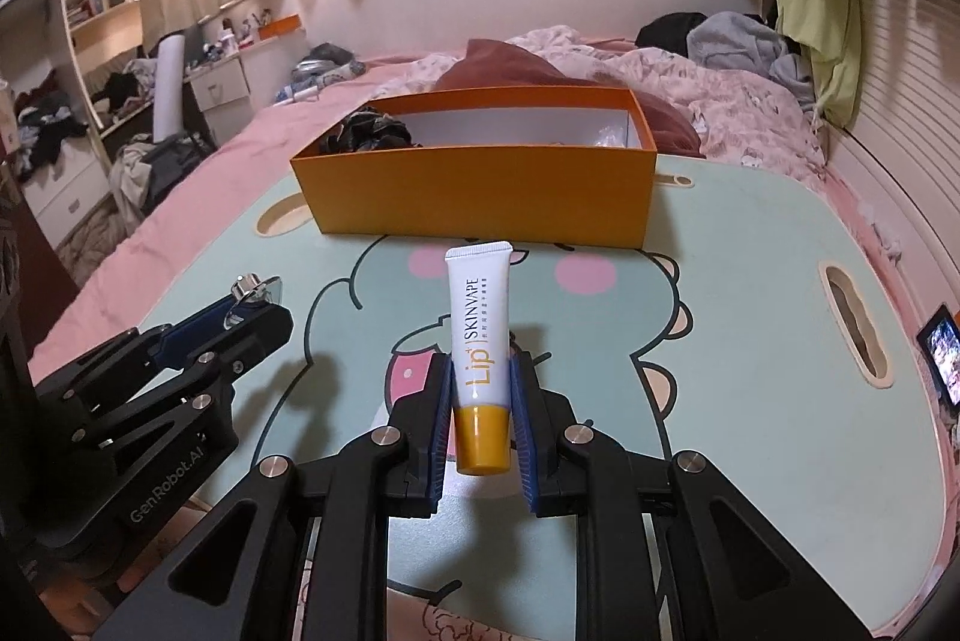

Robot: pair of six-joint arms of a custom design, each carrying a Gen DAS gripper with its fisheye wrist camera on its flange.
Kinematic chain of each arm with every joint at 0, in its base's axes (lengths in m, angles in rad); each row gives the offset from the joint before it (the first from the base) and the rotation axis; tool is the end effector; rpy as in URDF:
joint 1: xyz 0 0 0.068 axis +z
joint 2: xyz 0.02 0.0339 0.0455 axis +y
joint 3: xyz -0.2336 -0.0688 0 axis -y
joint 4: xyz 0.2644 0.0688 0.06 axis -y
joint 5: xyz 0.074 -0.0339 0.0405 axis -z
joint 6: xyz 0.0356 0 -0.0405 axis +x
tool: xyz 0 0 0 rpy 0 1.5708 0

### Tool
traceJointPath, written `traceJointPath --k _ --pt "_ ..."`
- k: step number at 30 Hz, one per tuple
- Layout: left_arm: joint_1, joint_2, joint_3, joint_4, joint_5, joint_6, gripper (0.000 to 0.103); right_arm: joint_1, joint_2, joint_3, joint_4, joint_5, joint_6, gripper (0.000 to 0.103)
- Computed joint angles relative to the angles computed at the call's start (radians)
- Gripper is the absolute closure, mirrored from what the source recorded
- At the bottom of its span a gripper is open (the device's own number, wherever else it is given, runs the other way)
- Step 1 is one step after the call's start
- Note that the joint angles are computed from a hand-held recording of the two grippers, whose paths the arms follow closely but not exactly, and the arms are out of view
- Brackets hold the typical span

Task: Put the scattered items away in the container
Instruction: 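Carry the metal cup into the box and open the left gripper while right gripper releases the tube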

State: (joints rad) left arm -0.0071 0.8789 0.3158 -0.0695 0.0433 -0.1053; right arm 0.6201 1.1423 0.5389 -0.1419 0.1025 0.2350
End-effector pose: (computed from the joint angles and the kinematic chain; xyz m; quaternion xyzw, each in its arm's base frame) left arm 0.2149 -0.0031 0.1382 -0.0340 0.8912 -0.0447 0.4502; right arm 0.2097 0.1453 0.1511 -0.1549 0.9018 0.1234 0.3840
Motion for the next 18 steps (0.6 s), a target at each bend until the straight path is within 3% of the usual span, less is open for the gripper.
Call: traceJointPath --k 9,13,18 --pt "-0.01 0.036 0.02 -0.002 -0.003 0.019 0.073 -0.017 0.009 0.006 0.006 -0.021 -0.004 0.085" --pt "-0.047 0.085 0.083 -0.029 -0.042 0.045 0.073 -0.04 0.029 0.042 -0.013 -0.047 -0.007 0.085" --pt "-0.042 0.172 0.247 -0.084 -0.008 0.087 0.073 -0.071 0.06 0.135 -0.056 -0.069 -0.013 0.085"
